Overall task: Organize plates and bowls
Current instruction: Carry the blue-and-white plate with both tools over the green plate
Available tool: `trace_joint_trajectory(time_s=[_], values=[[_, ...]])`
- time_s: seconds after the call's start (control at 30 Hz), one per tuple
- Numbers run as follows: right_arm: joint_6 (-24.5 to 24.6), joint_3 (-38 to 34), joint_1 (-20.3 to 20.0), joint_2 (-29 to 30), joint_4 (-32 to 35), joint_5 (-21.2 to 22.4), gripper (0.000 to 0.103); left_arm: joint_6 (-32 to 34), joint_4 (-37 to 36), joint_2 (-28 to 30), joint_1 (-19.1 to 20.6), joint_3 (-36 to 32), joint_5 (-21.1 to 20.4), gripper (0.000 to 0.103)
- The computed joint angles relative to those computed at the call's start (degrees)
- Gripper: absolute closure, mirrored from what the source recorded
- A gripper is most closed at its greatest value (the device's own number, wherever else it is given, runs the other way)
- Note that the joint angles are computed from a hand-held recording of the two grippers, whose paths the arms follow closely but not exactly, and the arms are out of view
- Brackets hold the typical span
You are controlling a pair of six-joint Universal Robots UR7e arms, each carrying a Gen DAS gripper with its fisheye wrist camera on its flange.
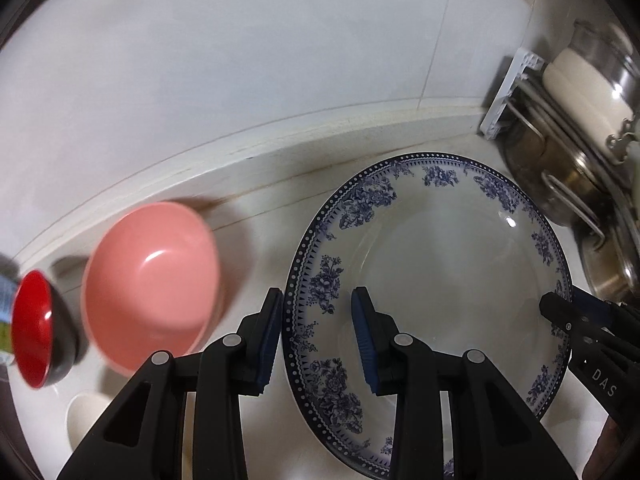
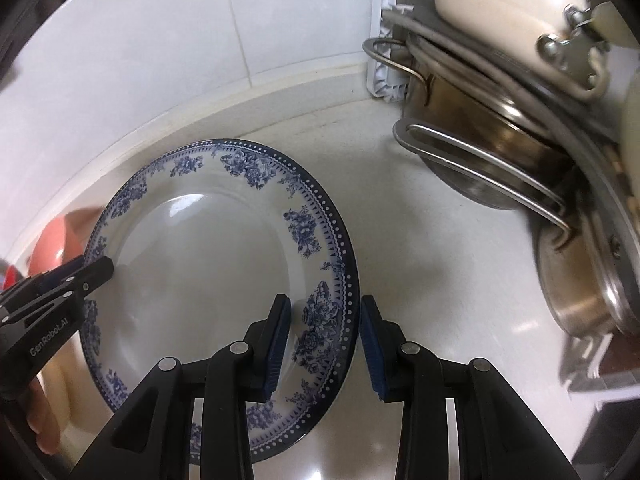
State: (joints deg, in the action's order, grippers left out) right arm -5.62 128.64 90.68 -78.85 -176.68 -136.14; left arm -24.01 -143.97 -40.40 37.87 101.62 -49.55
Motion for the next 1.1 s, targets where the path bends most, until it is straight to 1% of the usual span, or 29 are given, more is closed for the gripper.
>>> trace_joint_trajectory(time_s=[0.03, 0.17, 0.3, 0.47, 0.6, 0.7, 0.77, 0.9, 1.1], values=[[0.4, 0.4, 0.8, -0.3, 0.2, -0.5, 0.067, -0.5, -0.2, -1.1, -0.4, 1.1, 0.2, 0.068], [-2.2, 1.0, 1.3, -1.1, -1.9, -0.6, 0.067, -2.8, -0.3, -5.5, -1.8, 5.4, 0.6, 0.068], [-5.5, 1.0, 0.7, -1.4, -3.9, 0.1, 0.067, -5.3, 0.8, -10.1, -2.7, 9.2, 1.0, 0.068], [-9.5, 2.4, 0.6, -1.6, -7.5, 1.0, 0.067, -8.2, 1.8, -16.8, -3.9, 14.9, 3.3, 0.068], [-11.1, 3.0, 0.7, -1.1, -9.0, 2.7, 0.067, -10.5, 4.5, -22.3, -4.3, 18.5, 4.8, 0.068], [-12.2, 3.4, 1.0, -0.2, -10.2, 3.7, 0.067, -14.0, 7.1, -26.9, -5.1, 21.6, 5.3, 0.068], [-12.2, 4.4, 2.9, 0.8, -11.4, 3.0, 0.067, -16.8, 9.4, -30.1, -5.7, 23.7, 6.0, 0.068], [-11.2, 5.6, 6.4, 2.4, -11.5, 2.3, 0.067, -22.8, 15.7, -36.4, -7.3, 27.1, 7.7, 0.068], [-9.5, 6.9, 11.1, 4.7, -10.4, 2.7, 0.066, -32.7, 28.3, -47.4, -9.3, 30.9, 9.4, 0.068]])
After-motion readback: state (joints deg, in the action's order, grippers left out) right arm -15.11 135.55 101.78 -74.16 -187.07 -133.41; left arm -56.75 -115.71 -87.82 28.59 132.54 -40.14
